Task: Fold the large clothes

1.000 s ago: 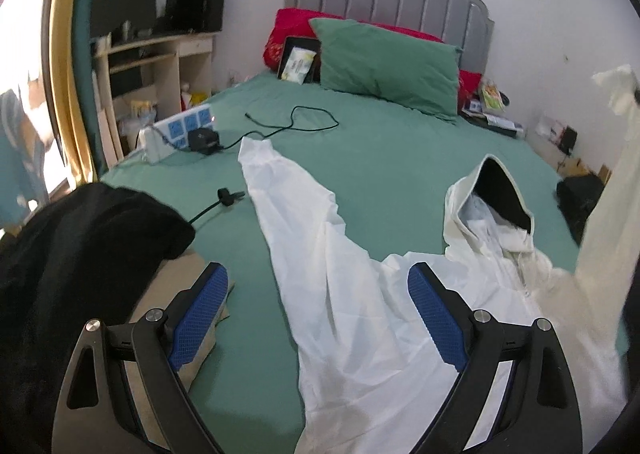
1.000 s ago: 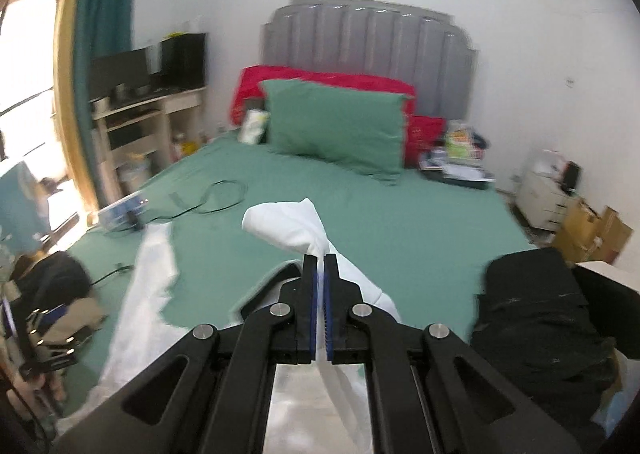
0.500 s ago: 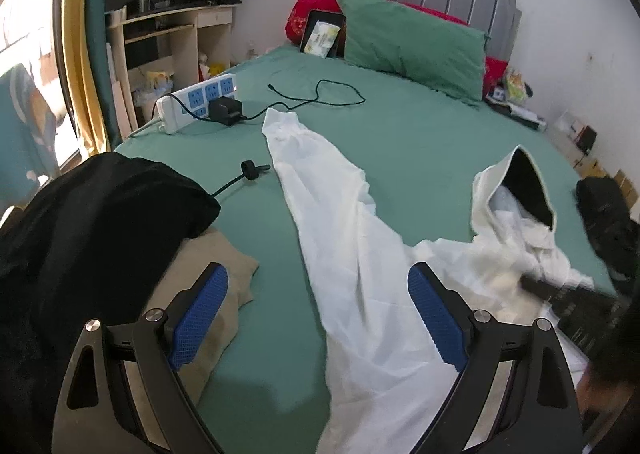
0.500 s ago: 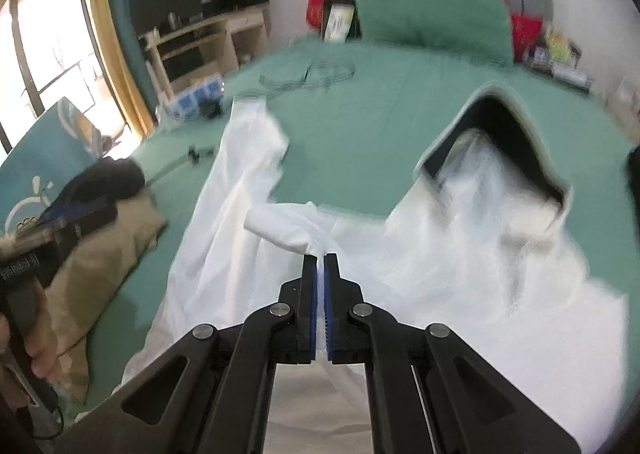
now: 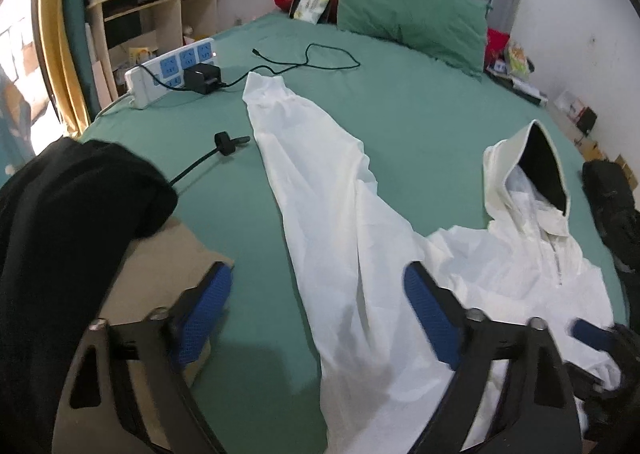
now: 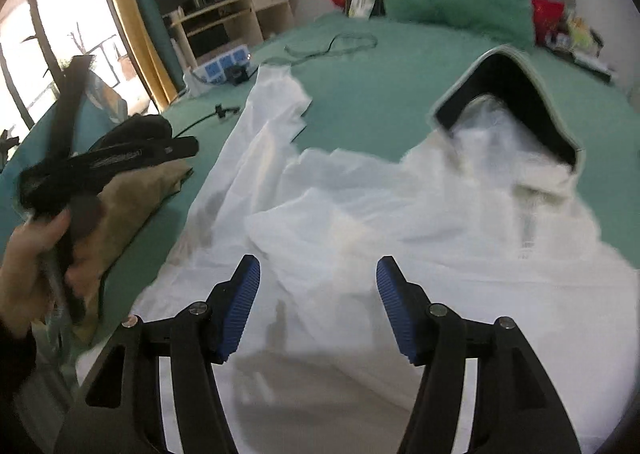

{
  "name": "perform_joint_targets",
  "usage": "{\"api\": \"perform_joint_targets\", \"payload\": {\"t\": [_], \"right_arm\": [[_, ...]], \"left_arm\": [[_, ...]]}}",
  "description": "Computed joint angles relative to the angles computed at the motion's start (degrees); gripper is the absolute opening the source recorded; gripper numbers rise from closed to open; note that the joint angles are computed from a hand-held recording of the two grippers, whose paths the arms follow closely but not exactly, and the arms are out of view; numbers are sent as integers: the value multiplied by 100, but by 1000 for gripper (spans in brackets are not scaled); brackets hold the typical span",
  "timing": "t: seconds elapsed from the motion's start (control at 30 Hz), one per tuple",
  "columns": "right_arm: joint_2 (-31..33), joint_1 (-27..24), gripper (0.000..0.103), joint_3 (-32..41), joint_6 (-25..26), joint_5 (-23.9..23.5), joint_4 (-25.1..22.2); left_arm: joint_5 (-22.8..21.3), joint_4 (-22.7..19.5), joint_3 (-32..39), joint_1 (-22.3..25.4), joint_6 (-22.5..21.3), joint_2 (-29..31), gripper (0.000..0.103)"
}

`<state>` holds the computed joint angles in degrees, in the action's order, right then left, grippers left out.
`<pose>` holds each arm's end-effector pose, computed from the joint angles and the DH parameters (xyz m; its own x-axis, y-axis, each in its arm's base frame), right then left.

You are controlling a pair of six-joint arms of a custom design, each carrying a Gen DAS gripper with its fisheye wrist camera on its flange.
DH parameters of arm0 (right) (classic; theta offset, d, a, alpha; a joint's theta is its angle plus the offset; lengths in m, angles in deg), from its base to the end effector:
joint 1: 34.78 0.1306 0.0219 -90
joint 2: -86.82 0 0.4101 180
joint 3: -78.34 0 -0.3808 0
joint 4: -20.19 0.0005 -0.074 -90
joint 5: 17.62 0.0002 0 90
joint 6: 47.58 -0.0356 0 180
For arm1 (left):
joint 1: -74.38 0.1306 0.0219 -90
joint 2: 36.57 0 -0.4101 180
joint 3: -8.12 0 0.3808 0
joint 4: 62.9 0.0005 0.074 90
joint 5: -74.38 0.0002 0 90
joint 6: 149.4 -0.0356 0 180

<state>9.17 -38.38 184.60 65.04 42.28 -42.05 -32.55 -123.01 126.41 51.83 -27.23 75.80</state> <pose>0.5444 -0.0169 0.4679 -0.7039 -0.2891 -0.6488 -0.5191 0.8328 0.1921 0.5762 -0.2286 0.4614 -0.7455 -0.2420 -0.6210 -0.2214 0.9688 -0.1116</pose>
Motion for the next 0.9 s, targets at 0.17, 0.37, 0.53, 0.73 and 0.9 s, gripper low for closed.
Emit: {"api": "perform_joint_targets", "payload": {"t": [0.17, 0.37, 0.53, 0.73, 0.9], "right_arm": [[-139, -280, 61, -248, 333, 357, 212], [386, 129, 61, 347, -218, 397, 331], [1197, 892, 60, 1398, -933, 477, 475], [2429, 1665, 56, 3131, -1332, 536, -21], [3574, 2044, 51, 4840, -1325, 675, -911]], "left_arm": [[-434, -175, 303, -10, -272, 40, 80], [-1085, 13, 493, 138, -781, -125, 80], [-960, -244, 484, 601, -453, -128, 80], [-482, -199, 55, 1013, -219, -275, 80], [9, -52, -139, 1248, -201, -414, 80]]}}
